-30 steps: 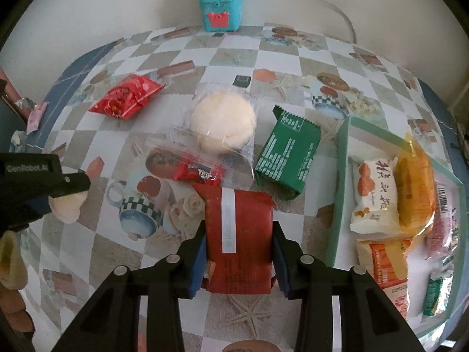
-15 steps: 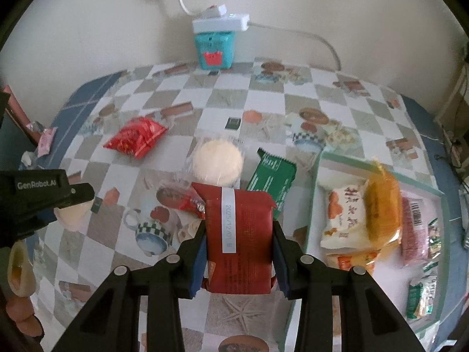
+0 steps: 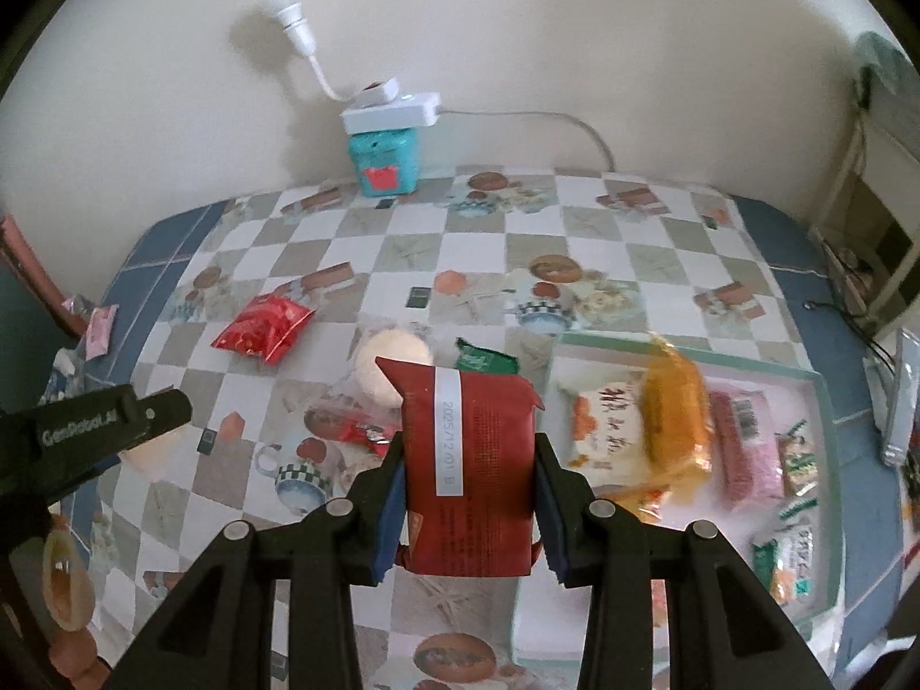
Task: Organize snacks
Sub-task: 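Carry pudding cup over the tray with left tool while right tool carries red packet there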
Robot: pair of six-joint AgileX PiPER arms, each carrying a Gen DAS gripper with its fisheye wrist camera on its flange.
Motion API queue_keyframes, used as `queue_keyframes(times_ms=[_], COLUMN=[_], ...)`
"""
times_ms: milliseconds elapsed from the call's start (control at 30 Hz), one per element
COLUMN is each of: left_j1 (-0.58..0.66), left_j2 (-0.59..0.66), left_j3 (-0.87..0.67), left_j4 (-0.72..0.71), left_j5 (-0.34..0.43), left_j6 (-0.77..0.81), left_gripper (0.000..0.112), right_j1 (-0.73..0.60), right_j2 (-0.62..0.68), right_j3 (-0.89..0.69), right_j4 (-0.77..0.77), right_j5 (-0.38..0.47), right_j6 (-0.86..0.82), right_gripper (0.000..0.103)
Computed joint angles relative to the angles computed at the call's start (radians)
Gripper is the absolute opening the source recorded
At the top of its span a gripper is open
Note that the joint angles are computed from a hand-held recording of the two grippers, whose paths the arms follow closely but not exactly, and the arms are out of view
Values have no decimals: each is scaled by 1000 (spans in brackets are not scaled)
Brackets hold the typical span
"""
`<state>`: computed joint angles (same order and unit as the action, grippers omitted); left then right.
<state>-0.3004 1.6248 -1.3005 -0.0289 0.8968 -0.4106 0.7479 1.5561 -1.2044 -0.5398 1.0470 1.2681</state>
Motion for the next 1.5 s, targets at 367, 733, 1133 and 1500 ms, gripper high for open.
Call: queue_keyframes(times_ms=[367, 733, 1133, 1500], left_j1=[-137, -350, -533, -583], left_j2=[-52, 13, 200, 300], left_j3=[8, -41, -122, -166], left_j4=[35, 31, 92, 47], left_j5=[-1, 21, 83, 122], left_j6=[-27, -37, -65, -26], left_gripper=[39, 39, 39, 39], right_j1=[-149, -378, -537, -589], right_j2=[-250, -416, -312, -291], right_j3=[177, 325, 419, 458], right_j4=[7, 80, 255, 321], right_j5=[68, 70, -65, -99], right_j6=[71, 5, -194, -257], right_gripper=[42, 42, 42, 42])
